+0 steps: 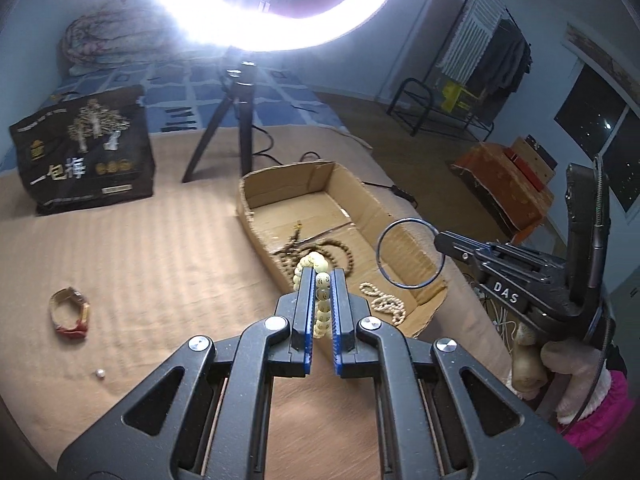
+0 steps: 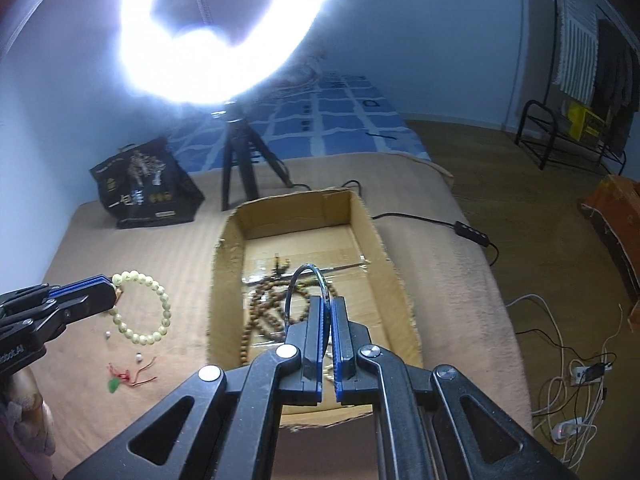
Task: Organize jewelry
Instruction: 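Lift the bracelet and bangle and carry them over the cardboard box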
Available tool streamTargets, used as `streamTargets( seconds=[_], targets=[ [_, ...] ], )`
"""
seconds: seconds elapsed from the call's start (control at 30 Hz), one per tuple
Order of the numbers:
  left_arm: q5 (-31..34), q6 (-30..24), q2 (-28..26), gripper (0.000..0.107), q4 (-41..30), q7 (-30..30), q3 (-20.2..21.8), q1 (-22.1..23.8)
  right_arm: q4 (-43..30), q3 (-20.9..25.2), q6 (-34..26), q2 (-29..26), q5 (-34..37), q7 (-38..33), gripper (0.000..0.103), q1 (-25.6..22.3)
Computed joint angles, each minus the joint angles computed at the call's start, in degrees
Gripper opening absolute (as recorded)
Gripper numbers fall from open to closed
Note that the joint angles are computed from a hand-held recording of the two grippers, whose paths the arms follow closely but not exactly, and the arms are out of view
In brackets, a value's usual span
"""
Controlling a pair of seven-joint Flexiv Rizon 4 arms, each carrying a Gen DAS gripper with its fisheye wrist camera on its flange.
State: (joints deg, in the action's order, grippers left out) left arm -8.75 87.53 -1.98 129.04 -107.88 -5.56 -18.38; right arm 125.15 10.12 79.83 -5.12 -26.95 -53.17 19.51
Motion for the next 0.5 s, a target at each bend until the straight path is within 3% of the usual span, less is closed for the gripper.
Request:
streamTargets(
  seconds=[0.2,0.5],
  targets=[
    [-4.14,1.47,-3.68,0.005,-1.77,2.75,-2.01,-0.37,-0.33,-1.11,-0.09,-1.29,-1.10,0.70,0.001,-0.51],
    [-4.31,1.48,-7.59,0.005,-4.10,2.99,-2.56,-1.29,-0.92,-1.34,-1.16,-2.59,0.02,-0.39,0.001,-0.66]
  ],
)
